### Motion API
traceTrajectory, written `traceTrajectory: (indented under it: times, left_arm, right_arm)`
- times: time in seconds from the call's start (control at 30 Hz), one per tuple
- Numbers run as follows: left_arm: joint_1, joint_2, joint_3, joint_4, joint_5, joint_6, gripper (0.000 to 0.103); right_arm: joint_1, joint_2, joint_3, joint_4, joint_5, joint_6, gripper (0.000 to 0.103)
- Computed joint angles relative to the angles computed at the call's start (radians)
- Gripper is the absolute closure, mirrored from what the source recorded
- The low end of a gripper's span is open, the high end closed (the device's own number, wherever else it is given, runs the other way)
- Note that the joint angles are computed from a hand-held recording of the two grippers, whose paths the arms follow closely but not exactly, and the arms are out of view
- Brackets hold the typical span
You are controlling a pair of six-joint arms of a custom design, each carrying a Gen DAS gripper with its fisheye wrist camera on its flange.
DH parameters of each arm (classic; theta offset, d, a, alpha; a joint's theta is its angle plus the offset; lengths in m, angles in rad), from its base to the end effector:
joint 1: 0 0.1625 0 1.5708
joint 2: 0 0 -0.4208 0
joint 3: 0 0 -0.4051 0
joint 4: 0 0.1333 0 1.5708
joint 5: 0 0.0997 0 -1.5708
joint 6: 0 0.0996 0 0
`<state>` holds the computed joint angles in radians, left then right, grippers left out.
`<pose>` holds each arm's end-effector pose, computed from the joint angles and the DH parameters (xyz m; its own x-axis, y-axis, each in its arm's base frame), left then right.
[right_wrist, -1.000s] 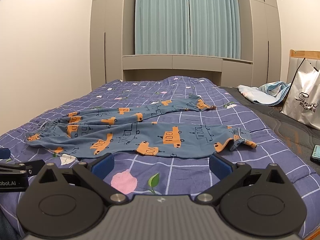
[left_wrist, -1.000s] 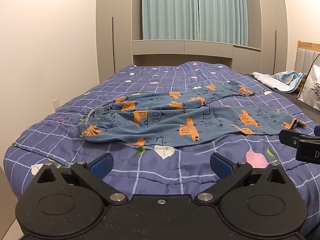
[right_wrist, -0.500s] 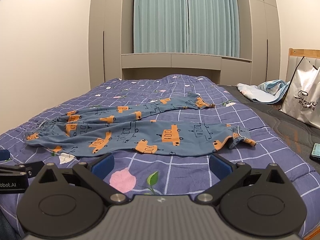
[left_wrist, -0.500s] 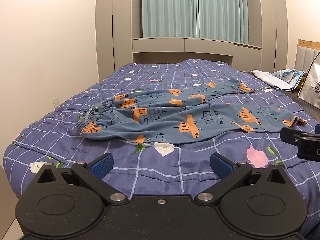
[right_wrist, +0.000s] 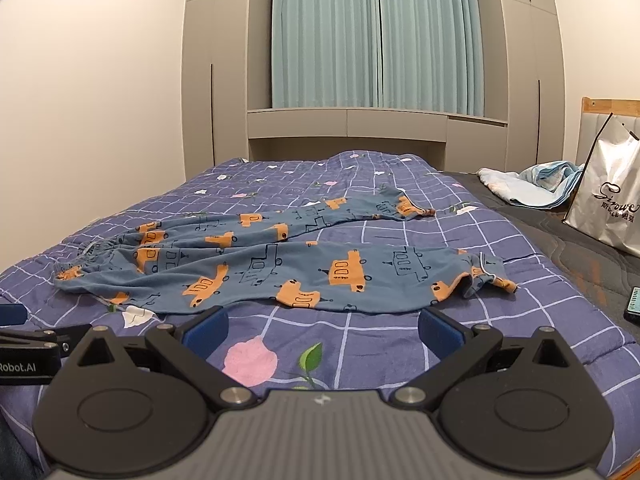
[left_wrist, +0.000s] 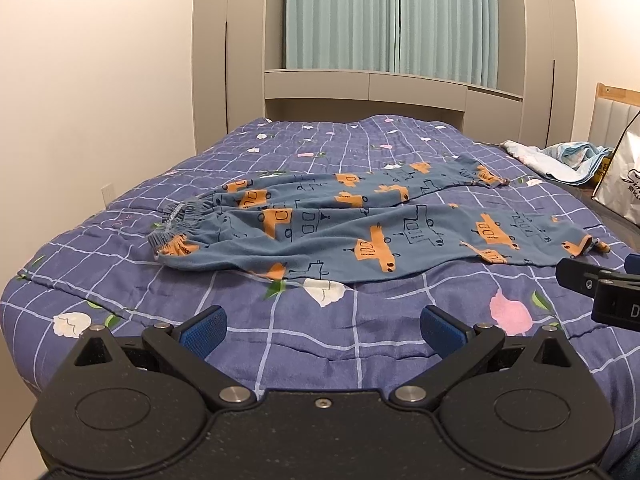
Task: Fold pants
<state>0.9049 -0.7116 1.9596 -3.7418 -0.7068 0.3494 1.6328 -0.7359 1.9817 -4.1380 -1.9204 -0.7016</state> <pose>-0.1809 -0.5687 0.0936 -0.7042 0.0914 -0.7041 0.6533 0.4717 -0.5921 0.1335 -0.5493 0.1346 -0.7221 0.0496 0.6900 -0.6302 0.3644 -0.6856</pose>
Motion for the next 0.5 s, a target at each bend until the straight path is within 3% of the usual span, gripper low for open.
traceTrajectory:
  times: [0.5]
  left_arm:
    - [-0.002, 0.003, -0.002, 0.006, 0.011, -0.004, 0.0]
  right_arm:
    - [-0.007, -0.001, 0.003, 0.001, 0.015, -0.003, 0.0]
